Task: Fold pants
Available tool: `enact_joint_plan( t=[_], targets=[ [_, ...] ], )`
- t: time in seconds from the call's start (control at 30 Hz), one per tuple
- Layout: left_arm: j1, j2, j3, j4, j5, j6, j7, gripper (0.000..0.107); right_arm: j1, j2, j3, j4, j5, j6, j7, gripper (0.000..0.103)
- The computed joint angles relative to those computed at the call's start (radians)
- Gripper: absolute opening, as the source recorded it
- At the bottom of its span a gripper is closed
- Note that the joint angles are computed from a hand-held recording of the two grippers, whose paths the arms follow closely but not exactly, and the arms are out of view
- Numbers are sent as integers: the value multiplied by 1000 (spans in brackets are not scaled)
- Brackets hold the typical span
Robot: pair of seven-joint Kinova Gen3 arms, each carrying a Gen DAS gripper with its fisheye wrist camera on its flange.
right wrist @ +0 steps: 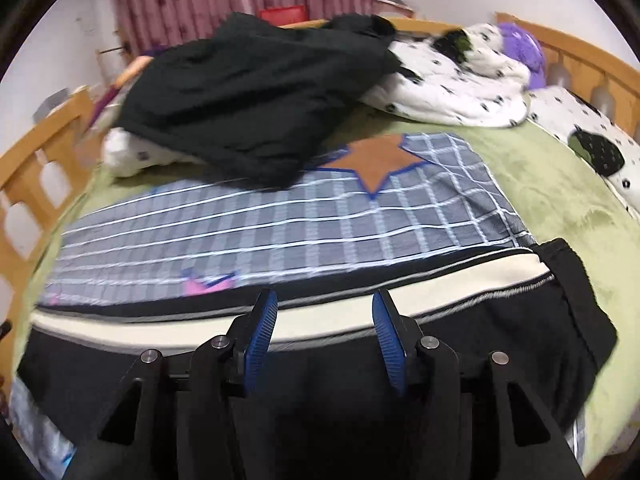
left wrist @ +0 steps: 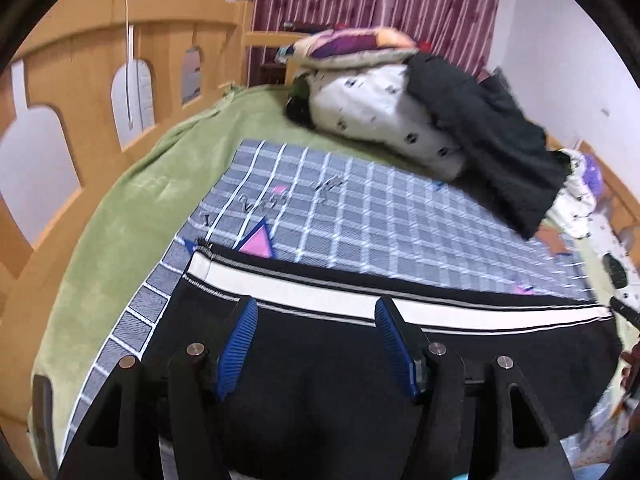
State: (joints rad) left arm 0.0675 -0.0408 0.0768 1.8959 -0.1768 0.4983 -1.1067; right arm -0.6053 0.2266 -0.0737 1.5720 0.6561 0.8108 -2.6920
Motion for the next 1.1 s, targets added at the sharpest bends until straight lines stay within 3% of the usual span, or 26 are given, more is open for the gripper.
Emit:
enact_joint_plan(
  t=[0.1,0.17,0.27,0.37,0.5,0.57,0.63,0.7,0.77,0.87,0.97,1.1],
  targets=[
    [48,-68,-24,-44,87,88,-79,59,-139,-11,5,-42,121,122,-22,50],
    [59,-115,-25,-60,168,123,-147,59,-216,-5,-22,-99,164,203,-36,60],
    [-50,-161,73,-67,266,165,-237,59,-235,12,-93,-181,148,258,-42,61],
    [-188,-211,180,-23,387,173,-326,62,-296,29,-101,-217,165,262,-85,64],
    [-372,-254,303,104,550,110,-442,62,-323,31,-97,-168,155,162,-161,65],
    [-465,-273,360,187,631,58,-522,62,-319,34,-108,-104,203,94,-236,65],
    [-518,-264,366,271,713,4,-603,62,-338,31,-81,-24,260,13,-317,65],
    [-514,-230,303,357,794,-62,-684,62,-364,31,-34,50,305,-55,-389,65],
    [-474,-190,211,418,875,-119,-766,61,-322,45,-59,87,318,-80,-402,65],
    [-432,-135,72,465,997,-162,-884,61,-301,65,-44,78,241,-59,-369,65],
    [-390,-61,-67,455,1119,-130,-986,61,-273,34,-40,125,244,-123,-427,65],
    [-252,32,-252,422,1282,-140,-1146,54,-281,34,-35,137,293,-101,-487,65]
  ],
)
